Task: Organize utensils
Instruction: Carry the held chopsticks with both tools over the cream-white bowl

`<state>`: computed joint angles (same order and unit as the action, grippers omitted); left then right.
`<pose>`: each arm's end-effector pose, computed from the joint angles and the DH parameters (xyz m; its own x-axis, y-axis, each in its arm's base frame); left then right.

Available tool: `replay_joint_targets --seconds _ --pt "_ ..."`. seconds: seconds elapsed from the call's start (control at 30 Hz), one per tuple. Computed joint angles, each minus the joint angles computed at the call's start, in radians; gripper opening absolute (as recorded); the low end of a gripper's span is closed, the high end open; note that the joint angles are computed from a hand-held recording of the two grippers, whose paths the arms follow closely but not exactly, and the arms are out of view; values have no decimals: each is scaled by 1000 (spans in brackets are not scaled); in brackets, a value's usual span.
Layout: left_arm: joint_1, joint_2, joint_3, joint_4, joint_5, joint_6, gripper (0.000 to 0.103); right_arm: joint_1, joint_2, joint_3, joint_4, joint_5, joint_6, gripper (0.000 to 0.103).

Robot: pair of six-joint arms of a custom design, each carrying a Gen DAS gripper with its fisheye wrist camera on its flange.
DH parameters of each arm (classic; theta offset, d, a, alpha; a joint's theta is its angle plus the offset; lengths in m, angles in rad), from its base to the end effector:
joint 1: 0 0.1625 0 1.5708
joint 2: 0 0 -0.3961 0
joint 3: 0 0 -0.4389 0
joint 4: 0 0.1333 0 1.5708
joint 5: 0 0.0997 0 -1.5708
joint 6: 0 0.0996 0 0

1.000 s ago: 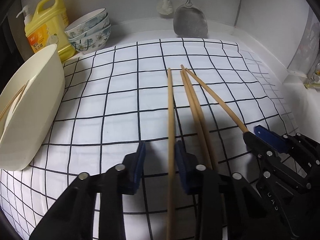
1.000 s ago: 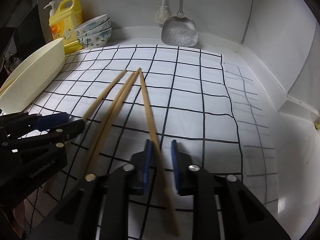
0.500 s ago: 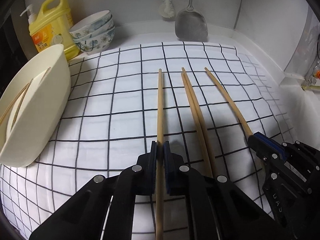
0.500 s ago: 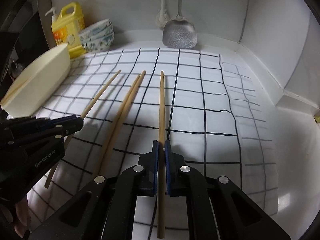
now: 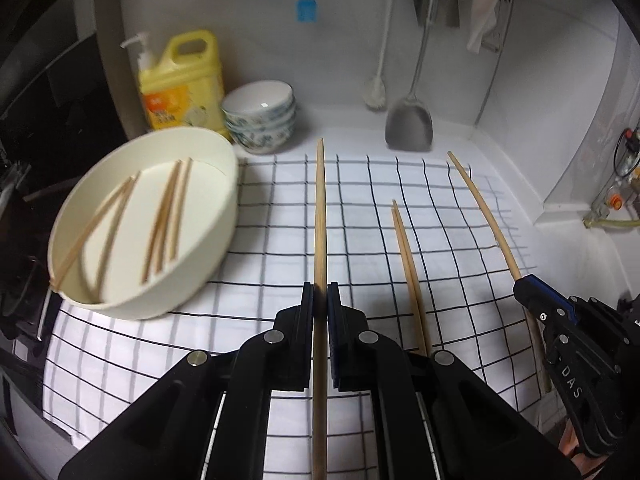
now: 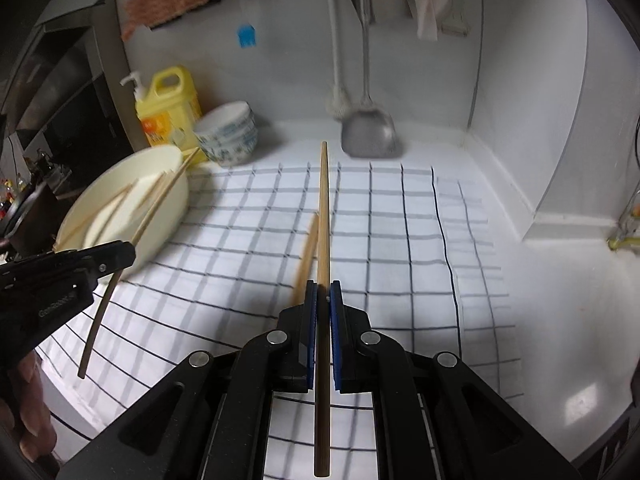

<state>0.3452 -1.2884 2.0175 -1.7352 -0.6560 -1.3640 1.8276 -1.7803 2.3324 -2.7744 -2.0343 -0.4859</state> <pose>-0.3887 -0.3653 0.1458 -0.7384 -0.1324 -0.6612 0.3518 0.7609 -0.5453 0.1937 -0.3881 0.3094 -0.7316 -0.3282 0.5975 -0.6148 0.6964 -0.3702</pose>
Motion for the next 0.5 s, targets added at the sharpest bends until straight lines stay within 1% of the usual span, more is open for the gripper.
replay_joint_targets --seconds 0.07,0.1,0.17,0.23,0.3,0.37,0.5 --pt "-12 -48 8 37 2 0 7 52 3 -12 19 -7 60 6" --pt "-18 -85 17 57 6 10 7 72 12 -17 16 -16 74 6" --pt "-28 -145 28 108 19 17 7 134 44 -26 1 -54 120 6" --pt "-34 -216 36 179 30 9 7 188 86 -40 -4 -74 182 6" --pt "-39 -288 42 262 50 -1 7 240 145 -64 -11 -85 244 6" --pt "-36 -347 44 318 52 9 7 279 197 -84 -21 -92 289 6" --pt "-12 -470 51 414 73 34 8 346 326 -144 -60 -94 355 6"
